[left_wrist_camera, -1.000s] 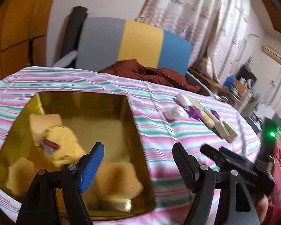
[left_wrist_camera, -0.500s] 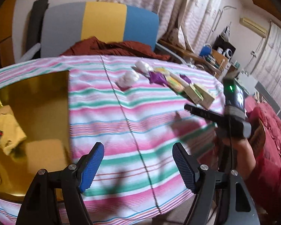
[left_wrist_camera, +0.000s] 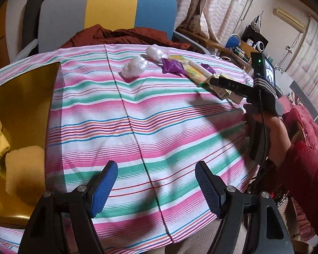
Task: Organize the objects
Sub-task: 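Move both tools from the tray back toward the remaining items, then grasp the white plastic-wrapped ball with the left tool while the right tool approaches the green box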
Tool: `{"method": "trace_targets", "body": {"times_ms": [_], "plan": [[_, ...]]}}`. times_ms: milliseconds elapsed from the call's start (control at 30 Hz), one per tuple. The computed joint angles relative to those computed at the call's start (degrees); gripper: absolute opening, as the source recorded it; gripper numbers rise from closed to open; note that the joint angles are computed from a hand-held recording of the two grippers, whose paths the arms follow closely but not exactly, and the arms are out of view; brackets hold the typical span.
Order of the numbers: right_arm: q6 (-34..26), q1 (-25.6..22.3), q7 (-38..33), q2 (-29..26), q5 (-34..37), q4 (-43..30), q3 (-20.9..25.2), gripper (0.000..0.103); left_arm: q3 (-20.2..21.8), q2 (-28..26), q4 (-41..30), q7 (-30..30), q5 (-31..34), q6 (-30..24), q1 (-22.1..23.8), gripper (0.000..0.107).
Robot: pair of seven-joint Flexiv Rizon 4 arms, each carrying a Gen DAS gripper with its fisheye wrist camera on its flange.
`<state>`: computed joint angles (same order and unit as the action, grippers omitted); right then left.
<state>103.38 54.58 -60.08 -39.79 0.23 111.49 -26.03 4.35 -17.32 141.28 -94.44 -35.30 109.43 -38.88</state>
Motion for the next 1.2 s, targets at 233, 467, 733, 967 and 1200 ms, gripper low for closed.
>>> {"method": "trace_targets", "body": {"times_ms": [233, 467, 733, 967, 1200], "plan": [[-1.5, -6.0, -0.2, -0.8, -3.2, -3.5, 6.1, 0.091, 3.8, -1.4, -2.3, 1.6, -2.2, -2.4, -3.2, 0.077], [-1.2, -7.0, 1.8, -1.5, -3.9, -3.7, 6.7, 0.051, 5.2, -3.1, -5.0, 0.0, 0.0, -4.8, -2.7, 0.077], [0.6, -6.1, 1.2, -2.0, -2.2, -3.1, 6.4, 0.044, 18.3, -8.4, -13.5, -1.9, 2.8, -11.0, -10.3, 0.077], [0.3, -7.3, 1.7, -2.4, -2.2, -3.5, 7.9, 0.043, 27.3, -15.3, -25.0, -5.5, 7.3, -19.0, -11.2, 0.079], [0.9, -6.4, 1.4, -2.8, -1.3, -3.4, 7.0, 0.043, 29.9, -21.1, -33.5, -11.2, 10.8, -24.2, -8.4, 0.083]]}}
